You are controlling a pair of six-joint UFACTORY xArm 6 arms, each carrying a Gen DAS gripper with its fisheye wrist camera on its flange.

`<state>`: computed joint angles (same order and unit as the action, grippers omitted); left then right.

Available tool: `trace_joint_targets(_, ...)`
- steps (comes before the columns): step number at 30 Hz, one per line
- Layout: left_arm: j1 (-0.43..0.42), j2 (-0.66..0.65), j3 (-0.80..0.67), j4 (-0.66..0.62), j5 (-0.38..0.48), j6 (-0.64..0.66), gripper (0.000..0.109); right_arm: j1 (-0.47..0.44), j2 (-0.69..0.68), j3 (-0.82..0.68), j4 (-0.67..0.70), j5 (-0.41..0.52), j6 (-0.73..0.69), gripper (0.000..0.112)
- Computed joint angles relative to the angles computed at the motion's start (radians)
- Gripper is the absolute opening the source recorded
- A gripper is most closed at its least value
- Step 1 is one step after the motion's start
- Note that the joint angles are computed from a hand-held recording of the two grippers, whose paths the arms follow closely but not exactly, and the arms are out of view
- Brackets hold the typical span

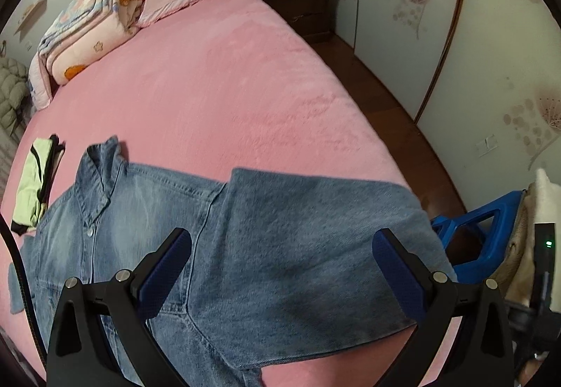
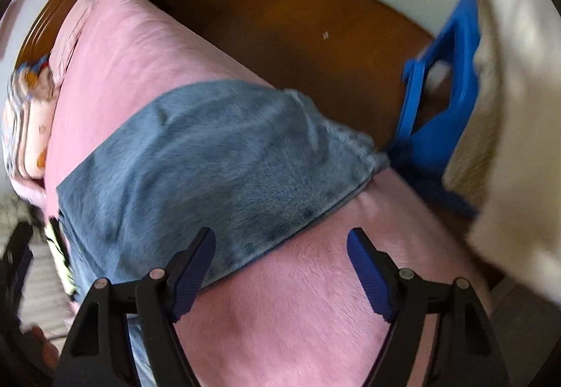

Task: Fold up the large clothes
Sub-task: 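Move the right tool to the jacket sleeve and grasp its cuff, then fold the sleeve cuff with the right tool across the jacket front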

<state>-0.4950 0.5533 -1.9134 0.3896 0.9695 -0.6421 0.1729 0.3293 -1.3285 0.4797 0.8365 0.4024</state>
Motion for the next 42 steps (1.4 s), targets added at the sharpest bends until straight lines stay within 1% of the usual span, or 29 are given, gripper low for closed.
trace_joint_targets(3, 0.012, -0.027, 0.048, -0.012, -0.01, -0.011, 0.102, 0.0, 0.023, 0.008, 0.053, -0.028, 0.009, 0.078)
trace_joint_targets(6, 0.02, -0.053, 0.087, -0.012, -0.023, -0.029, 0.102, 0.002, 0.042, -0.004, 0.065, -0.062, 0.031, 0.077)
trace_joint_targets(7, 0.023, -0.059, 0.093, -0.01, -0.026, -0.032, 0.102, 0.003, 0.045, -0.007, 0.072, -0.072, 0.029, 0.069)
trace_joint_targets(8, 0.026, -0.069, 0.106, -0.007, -0.031, -0.038, 0.102, 0.003, 0.051, -0.014, 0.077, -0.077, 0.023, 0.065)
trace_joint_targets(9, 0.029, -0.078, 0.117, -0.003, -0.035, -0.043, 0.102, 0.008, 0.059, -0.027, 0.07, -0.084, 0.022, 0.052)
trace_joint_targets(10, 0.032, -0.091, 0.131, 0.0, -0.039, -0.049, 0.102, 0.013, 0.058, -0.039, 0.027, -0.091, 0.037, 0.03)
trace_joint_targets(11, 0.037, -0.1, 0.139, 0.003, -0.04, -0.052, 0.102, 0.017, 0.053, -0.047, -0.025, -0.097, 0.058, 0.014)
trace_joint_targets(13, 0.046, -0.13, 0.169, 0.011, -0.041, -0.064, 0.102, 0.025, 0.041, -0.055, -0.098, -0.112, 0.072, 0.009)
trace_joint_targets(16, 0.07, -0.202, 0.244, 0.021, -0.059, -0.086, 0.102, 0.063, 0.002, -0.073, -0.273, -0.133, 0.127, 0.006)
trace_joint_targets(17, 0.079, -0.23, 0.274, 0.025, -0.066, -0.093, 0.102, 0.085, -0.019, -0.086, -0.368, -0.142, 0.155, 0.006)
trace_joint_targets(21, 0.131, -0.355, 0.405, 0.031, -0.099, -0.116, 0.102, 0.154, -0.057, -0.159, -0.646, -0.151, 0.23, 0.006)
trace_joint_targets(22, 0.149, -0.392, 0.443, 0.031, -0.11, -0.119, 0.102, 0.172, -0.06, -0.179, -0.697, -0.152, 0.24, 0.006)
trace_joint_targets(24, 0.191, -0.466, 0.517, 0.03, -0.129, -0.117, 0.102, 0.232, -0.056, -0.249, -0.833, -0.148, 0.249, 0.006)
trace_joint_targets(26, 0.237, -0.531, 0.577, 0.022, -0.147, -0.102, 0.102, 0.281, -0.031, -0.317, -0.902, -0.147, 0.222, 0.006)
trace_joint_targets(27, 0.262, -0.56, 0.605, 0.017, -0.155, -0.091, 0.102, 0.326, -0.009, -0.37, -0.948, -0.138, 0.194, 0.006)
trace_joint_targets(28, 0.282, -0.582, 0.626, 0.012, -0.163, -0.082, 0.102, 0.351, 0.004, -0.397, -0.965, -0.132, 0.176, 0.006)
trace_joint_targets(30, 0.342, -0.635, 0.678, -0.007, -0.187, -0.047, 0.102, 0.431, 0.073, -0.503, -0.999, -0.111, 0.098, 0.006)
trace_joint_targets(32, 0.391, -0.659, 0.708, -0.029, -0.201, -0.01, 0.102, 0.484, 0.147, -0.596, -1.005, -0.085, 0.031, 0.006)
trace_joint_targets(34, 0.447, -0.675, 0.739, -0.071, -0.213, 0.056, 0.102, 0.554, 0.267, -0.746, -0.986, -0.002, -0.053, 0.006)
trace_joint_targets(35, 0.47, -0.679, 0.753, -0.094, -0.221, 0.09, 0.102, 0.573, 0.29, -0.768, -0.981, 0.026, -0.063, 0.007)
trace_joint_targets(36, 0.493, -0.681, 0.77, -0.115, -0.231, 0.126, 0.102, 0.599, 0.352, -0.833, -0.964, 0.063, -0.088, 0.007)
trace_joint_targets(37, 0.516, -0.679, 0.788, -0.129, -0.243, 0.159, 0.102, 0.621, 0.421, -0.914, -0.934, 0.119, -0.121, 0.008)
trace_joint_targets(38, 0.533, -0.675, 0.8, -0.146, -0.251, 0.189, 0.102, 0.633, 0.461, -0.954, -0.911, 0.159, -0.145, 0.008)
trace_joint_targets(40, 0.558, -0.658, 0.819, -0.187, -0.262, 0.24, 0.102, 0.662, 0.501, -0.975, -0.902, 0.214, -0.15, 0.015)
trace_joint_targets(41, 0.569, -0.649, 0.828, -0.22, -0.267, 0.272, 0.102, 0.674, 0.532, -1.003, -0.906, 0.247, -0.151, 0.024)
trace_joint_targets(42, 0.579, -0.638, 0.833, -0.258, -0.266, 0.308, 0.102, 0.681, 0.528, -0.988, -0.9, 0.256, -0.145, 0.029)
